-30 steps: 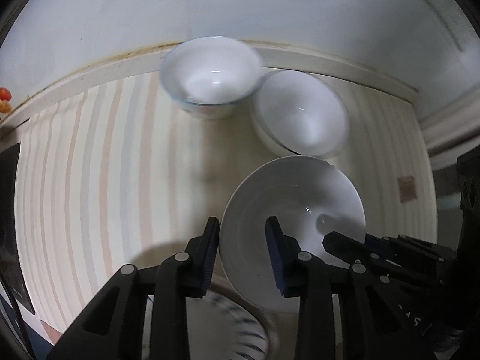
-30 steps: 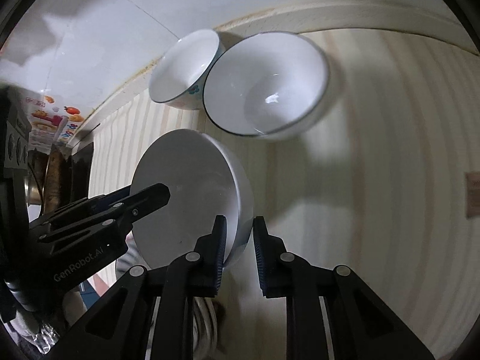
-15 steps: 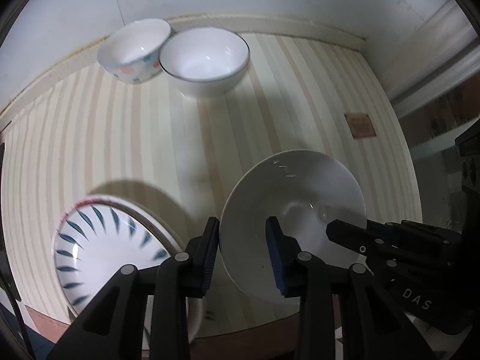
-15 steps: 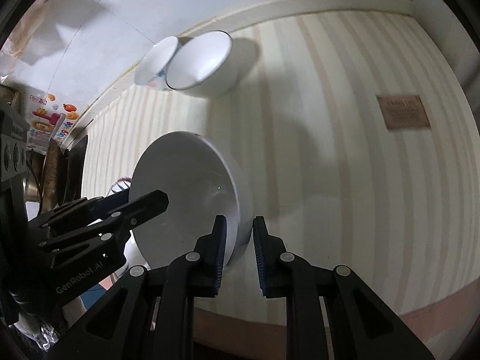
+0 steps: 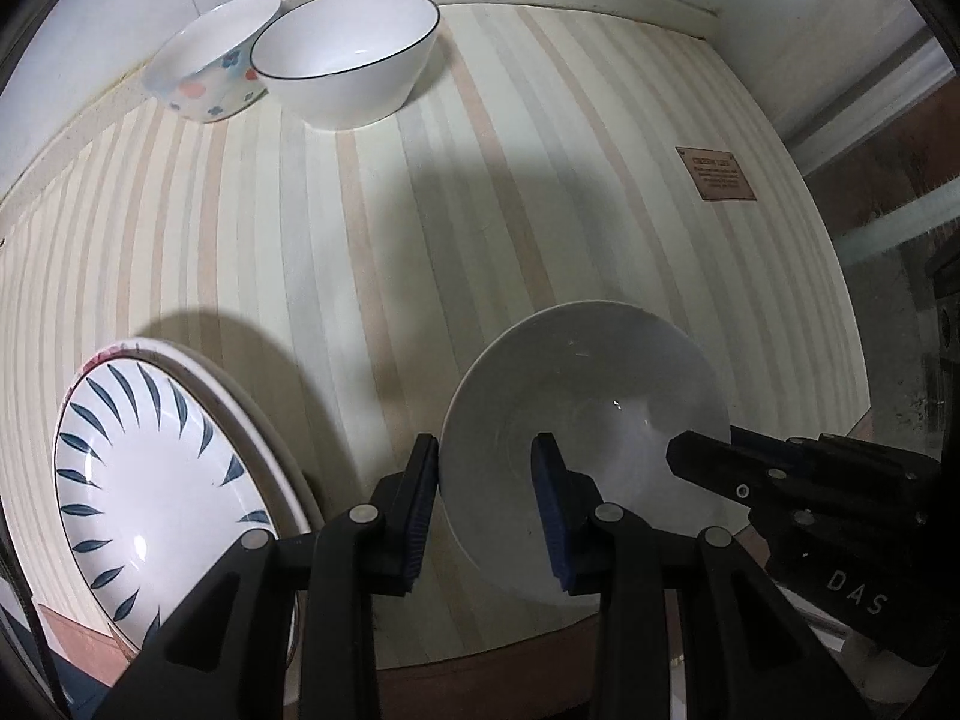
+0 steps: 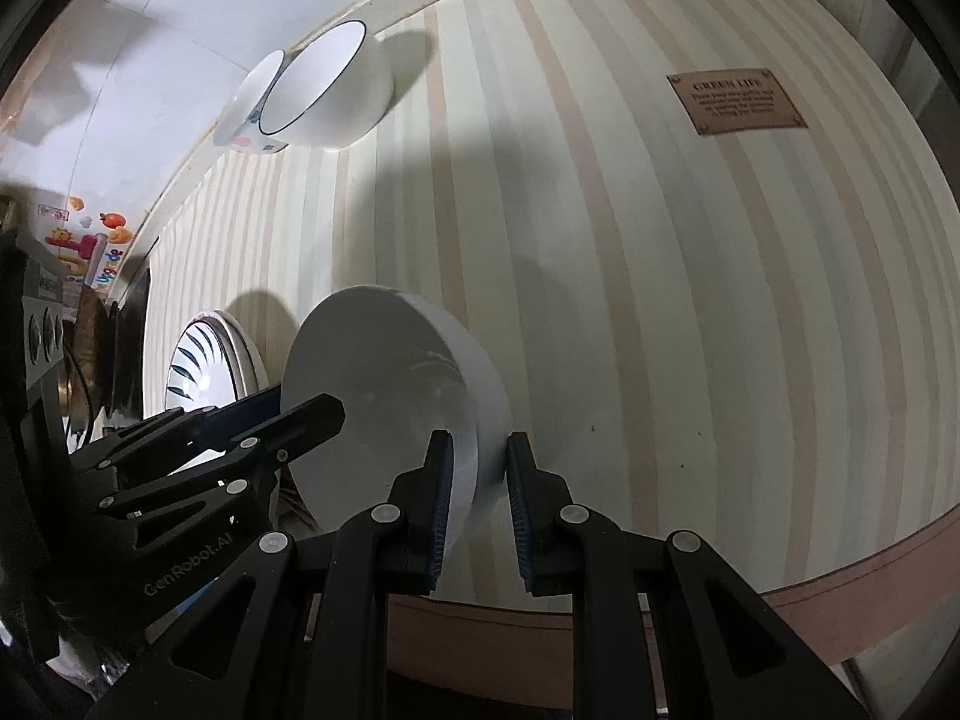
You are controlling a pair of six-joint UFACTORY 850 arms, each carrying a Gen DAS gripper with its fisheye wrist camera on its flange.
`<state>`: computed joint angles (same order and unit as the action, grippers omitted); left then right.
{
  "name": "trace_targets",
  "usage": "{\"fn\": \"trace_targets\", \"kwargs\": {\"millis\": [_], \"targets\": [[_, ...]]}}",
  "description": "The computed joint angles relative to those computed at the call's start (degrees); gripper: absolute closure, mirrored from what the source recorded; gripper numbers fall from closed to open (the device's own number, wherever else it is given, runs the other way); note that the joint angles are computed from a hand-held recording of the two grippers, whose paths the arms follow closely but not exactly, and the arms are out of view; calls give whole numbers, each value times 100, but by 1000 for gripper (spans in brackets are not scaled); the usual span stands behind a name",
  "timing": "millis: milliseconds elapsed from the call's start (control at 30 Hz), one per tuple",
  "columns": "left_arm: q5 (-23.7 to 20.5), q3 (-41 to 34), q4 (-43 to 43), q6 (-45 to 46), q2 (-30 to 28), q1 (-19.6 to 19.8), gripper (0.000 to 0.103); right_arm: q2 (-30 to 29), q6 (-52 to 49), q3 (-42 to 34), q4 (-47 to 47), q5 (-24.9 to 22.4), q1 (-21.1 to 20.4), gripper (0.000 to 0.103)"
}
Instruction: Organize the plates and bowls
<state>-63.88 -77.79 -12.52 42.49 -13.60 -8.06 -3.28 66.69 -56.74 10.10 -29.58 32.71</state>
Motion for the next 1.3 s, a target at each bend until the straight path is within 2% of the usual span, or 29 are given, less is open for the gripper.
{"fn": "trace_targets", "kwargs": {"millis": [167, 300, 500, 600, 633, 667, 700, 733, 800, 833, 933, 1100, 1167, 1233, 1267, 1300], "targets": [[106, 66, 65, 5, 57, -45, 74, 49, -94, 75, 73, -4, -18, 83], [73, 50, 100, -8, 46, -61, 74, -127, -224, -101, 181, -32, -50, 83], [-463, -351, 3, 116, -47, 75, 74, -112, -1119, -48, 1193, -62, -274, 83], [-684, -983, -336, 194, -243, 229, 73, 144, -944, -63, 922, -127, -415, 83], [-718, -1177, -387, 166, -346, 238, 69, 214, -809, -136, 689, -209, -485, 82], [-778, -1466, -445, 100, -522, 242, 67, 248, -772, -215, 542, -261, -559, 81], [-771, -1825, -505, -37, -765, 238, 67, 239, -830, -358, 424, -309, -681, 72], [-662, -2041, -477, -195, -926, 219, 67, 211, -937, -443, 418, -311, -757, 59], [-561, -2590, -411, -523, -1372, 182, 67, -29, -1354, -763, 493, -216, -1035, 46], [-633, -3039, -344, -792, -1748, 166, 67, -408, -1863, -1108, 722, -145, -1280, 46], [-912, -4108, -181, -1412, -2649, 104, 67, -845, -2528, -1454, 1163, -133, -1522, 46], [-1474, -5431, 28, -1836, -3758, 7, 67, -2101, -3468, -2546, 1837, -153, -1872, 47], [-1751, -5913, 14, -1925, -4141, -33, 67, -2455, -3635, -2858, 1961, -182, -1935, 57], [-1715, -5977, -36, -1914, -4220, -52, 68, -2897, -3586, -3293, 1862, -396, -1970, 69], [-1673, -5991, -53, -1879, -4243, -67, 68, -2907, -3571, -3310, 1848, -418, -1970, 75], [-1602, -5940, -87, -1842, -4216, -71, 72, -3044, -3618, -3441, 1859, -486, -1976, 81]]}}
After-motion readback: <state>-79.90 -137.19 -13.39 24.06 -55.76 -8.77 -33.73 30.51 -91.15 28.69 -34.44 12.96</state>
